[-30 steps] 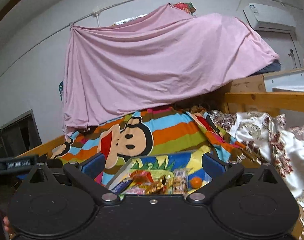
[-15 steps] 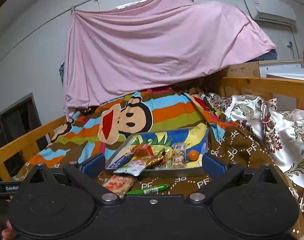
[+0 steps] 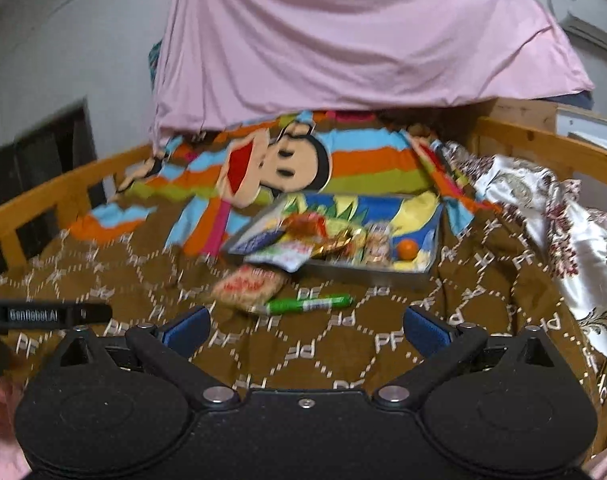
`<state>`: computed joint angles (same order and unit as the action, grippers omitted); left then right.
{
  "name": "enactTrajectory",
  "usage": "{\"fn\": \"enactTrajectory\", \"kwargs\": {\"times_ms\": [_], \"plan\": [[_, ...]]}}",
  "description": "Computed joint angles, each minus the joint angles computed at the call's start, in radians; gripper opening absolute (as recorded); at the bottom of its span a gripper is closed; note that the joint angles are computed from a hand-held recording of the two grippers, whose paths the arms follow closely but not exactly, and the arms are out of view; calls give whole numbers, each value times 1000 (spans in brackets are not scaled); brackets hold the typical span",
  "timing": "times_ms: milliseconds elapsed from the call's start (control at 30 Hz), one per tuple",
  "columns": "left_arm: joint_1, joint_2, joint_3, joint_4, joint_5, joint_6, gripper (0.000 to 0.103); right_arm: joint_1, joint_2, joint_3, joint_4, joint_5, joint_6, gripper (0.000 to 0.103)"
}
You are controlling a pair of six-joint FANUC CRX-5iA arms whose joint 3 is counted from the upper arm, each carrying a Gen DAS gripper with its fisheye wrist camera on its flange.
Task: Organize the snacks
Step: 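Raise both tools back above the remaining snacks on the blanket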
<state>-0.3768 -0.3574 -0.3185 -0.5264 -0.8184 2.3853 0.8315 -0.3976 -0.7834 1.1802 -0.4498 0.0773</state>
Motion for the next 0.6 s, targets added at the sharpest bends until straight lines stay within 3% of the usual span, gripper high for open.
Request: {"fn": "enactTrajectory", "kwargs": {"times_ms": [267, 600], "plan": [[1, 10, 7, 12, -30, -13, 102, 71, 46, 71, -193, -112, 162, 102], [8, 60, 46, 43, -78, -64, 102, 73, 104, 176, -445, -177, 333, 102]]}}
